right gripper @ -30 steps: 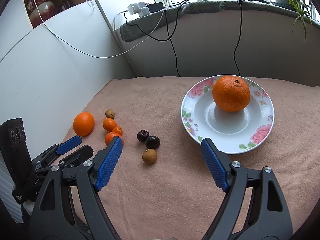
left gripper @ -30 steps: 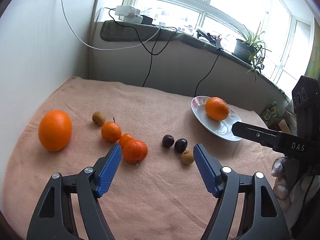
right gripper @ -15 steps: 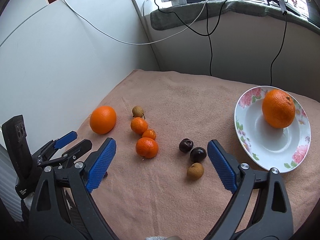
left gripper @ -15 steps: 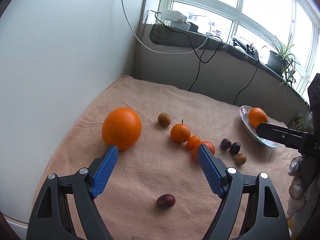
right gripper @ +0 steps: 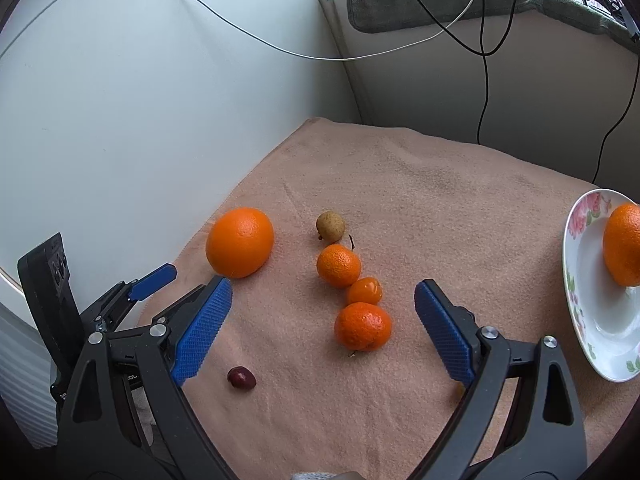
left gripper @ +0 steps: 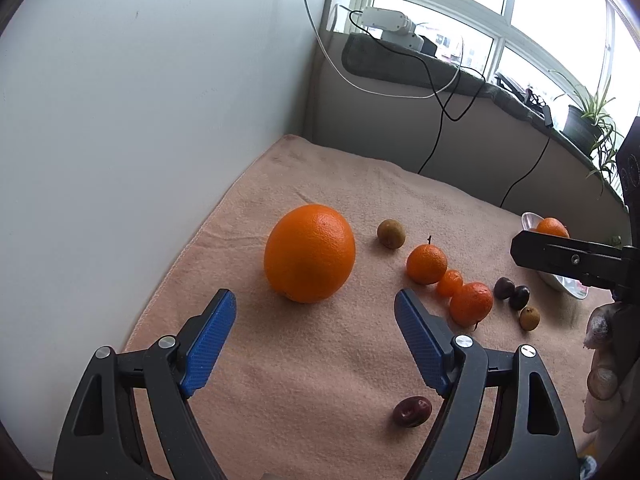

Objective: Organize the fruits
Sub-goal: 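Withdraw the right tool and move it toward the second large orange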

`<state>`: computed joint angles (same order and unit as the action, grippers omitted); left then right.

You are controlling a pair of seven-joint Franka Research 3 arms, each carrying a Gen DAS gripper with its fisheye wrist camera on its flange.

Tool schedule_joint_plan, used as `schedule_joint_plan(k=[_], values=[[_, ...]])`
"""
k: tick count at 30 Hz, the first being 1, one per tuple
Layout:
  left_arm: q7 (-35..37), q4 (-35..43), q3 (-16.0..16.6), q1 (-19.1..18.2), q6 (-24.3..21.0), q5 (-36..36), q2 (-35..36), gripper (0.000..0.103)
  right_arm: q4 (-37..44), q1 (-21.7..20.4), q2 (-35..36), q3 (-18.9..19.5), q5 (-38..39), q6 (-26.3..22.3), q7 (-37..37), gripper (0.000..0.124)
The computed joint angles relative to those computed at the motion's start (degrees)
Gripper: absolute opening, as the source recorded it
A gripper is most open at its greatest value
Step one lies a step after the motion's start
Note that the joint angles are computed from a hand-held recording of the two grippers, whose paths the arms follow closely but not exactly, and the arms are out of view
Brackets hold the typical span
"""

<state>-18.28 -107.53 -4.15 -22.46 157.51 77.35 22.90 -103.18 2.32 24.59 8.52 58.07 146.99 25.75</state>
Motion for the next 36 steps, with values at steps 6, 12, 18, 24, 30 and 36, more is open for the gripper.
schedule_joint_plan(k=[6, 12, 18, 24, 30, 36], values=[[-0.01, -0.64, 0.32, 0.71, 0.83, 0.04, -0.21, 0.082, 3.36, 1.0, 2.66, 0.53, -2.46, -2.7, 3.0, 0.095], [-0.2, -1.21, 0.46, 1.12, 1.12, -0.18, -0.4, 0.082, 5.32, 1.96, 4.55, 1.17, -4.74, -2.92, 4.26, 0.095], [-0.76, -1.03, 0.44, 1.24, 1.16, 0.44, -0.37, 0.082, 5.48, 1.91, 4.96, 1.74, -5.29, -2.91, 4.15, 0.095], [-0.47, -0.32, 0.23, 0.84, 0.85, 0.44, -0.04, 0.082, 4.27, 1.42, 4.0, 1.95, -4.4, -1.76, 2.96, 0.095], [0.9, 0.63, -0.06, 0.2, 0.05, -0.22, 0.21, 0.082, 0.46, 1.87, 0.89, 1.68, -2.69, 3.91, 0.4, 0.095], [2.7, 1.49, -0.16, -0.45, -0.94, -1.33, 0.62, 0.082, -2.8, 2.07, -1.77, 2.36, 0.3, 10.64, -4.27, 0.095]])
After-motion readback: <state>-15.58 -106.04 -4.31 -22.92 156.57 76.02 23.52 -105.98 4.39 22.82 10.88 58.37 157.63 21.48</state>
